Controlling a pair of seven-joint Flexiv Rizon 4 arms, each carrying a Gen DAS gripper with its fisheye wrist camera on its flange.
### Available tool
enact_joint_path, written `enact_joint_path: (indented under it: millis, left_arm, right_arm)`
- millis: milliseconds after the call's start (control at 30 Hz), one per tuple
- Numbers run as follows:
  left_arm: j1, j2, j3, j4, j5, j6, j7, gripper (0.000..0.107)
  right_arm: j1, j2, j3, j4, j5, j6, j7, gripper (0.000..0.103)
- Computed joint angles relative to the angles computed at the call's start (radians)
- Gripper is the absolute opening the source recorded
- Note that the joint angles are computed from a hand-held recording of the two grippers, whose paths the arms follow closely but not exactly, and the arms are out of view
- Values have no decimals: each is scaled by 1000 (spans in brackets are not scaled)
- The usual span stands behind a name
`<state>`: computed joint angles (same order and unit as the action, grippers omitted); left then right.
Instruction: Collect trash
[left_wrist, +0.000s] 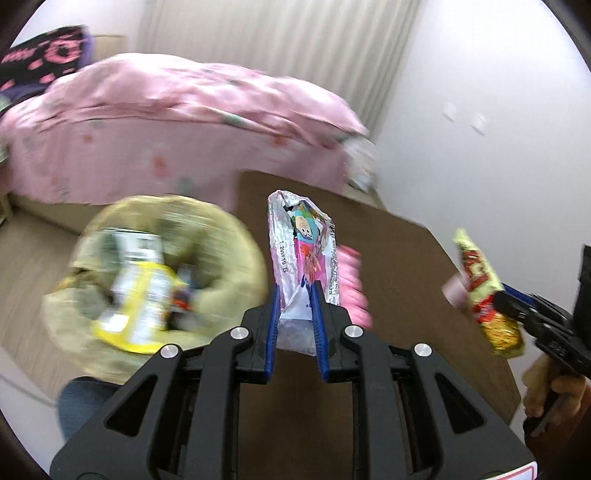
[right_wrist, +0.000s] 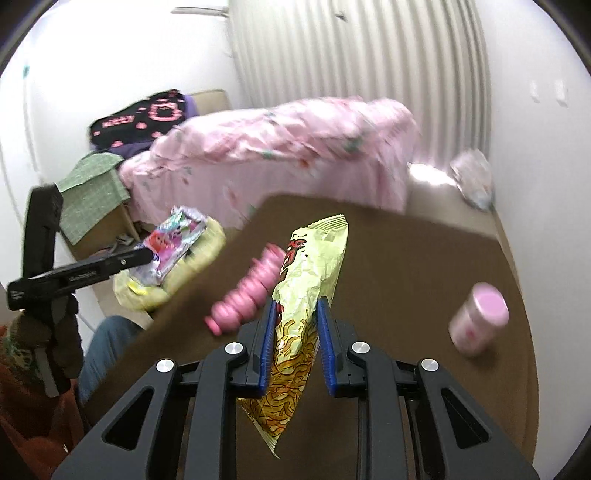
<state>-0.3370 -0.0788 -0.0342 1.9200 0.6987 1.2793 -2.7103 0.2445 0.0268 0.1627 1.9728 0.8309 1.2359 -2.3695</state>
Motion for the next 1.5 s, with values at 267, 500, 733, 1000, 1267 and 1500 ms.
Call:
enact_joint_path:
  millis: [267, 500, 733, 1000, 1267, 1500]
  left_arm:
    - [114, 128, 30, 99, 99, -94, -172, 16]
    - [200, -19, 37, 178, -172, 101, 36, 16]
    - [154, -121, 107, 147, -254, 145, 111, 16]
    - [89, -156, 183, 144, -332, 195, 158, 16]
    - [35, -107, 242, 158, -297, 222, 123, 17]
    - [7, -36, 271, 146, -109, 184, -108, 52]
  right_arm:
    - [43, -138, 61, -238, 46, -160, -80, 21]
    - [91, -368, 126, -452, -107, -290, 35, 21]
    - [140, -566, 124, -602, -317, -357, 251, 21]
    - [118, -596, 188, -562, -420, -282, 284, 21]
    - [83, -597, 243, -553, -416, -245, 297, 25]
    - [46, -538, 262, -499, -359, -215, 289, 43]
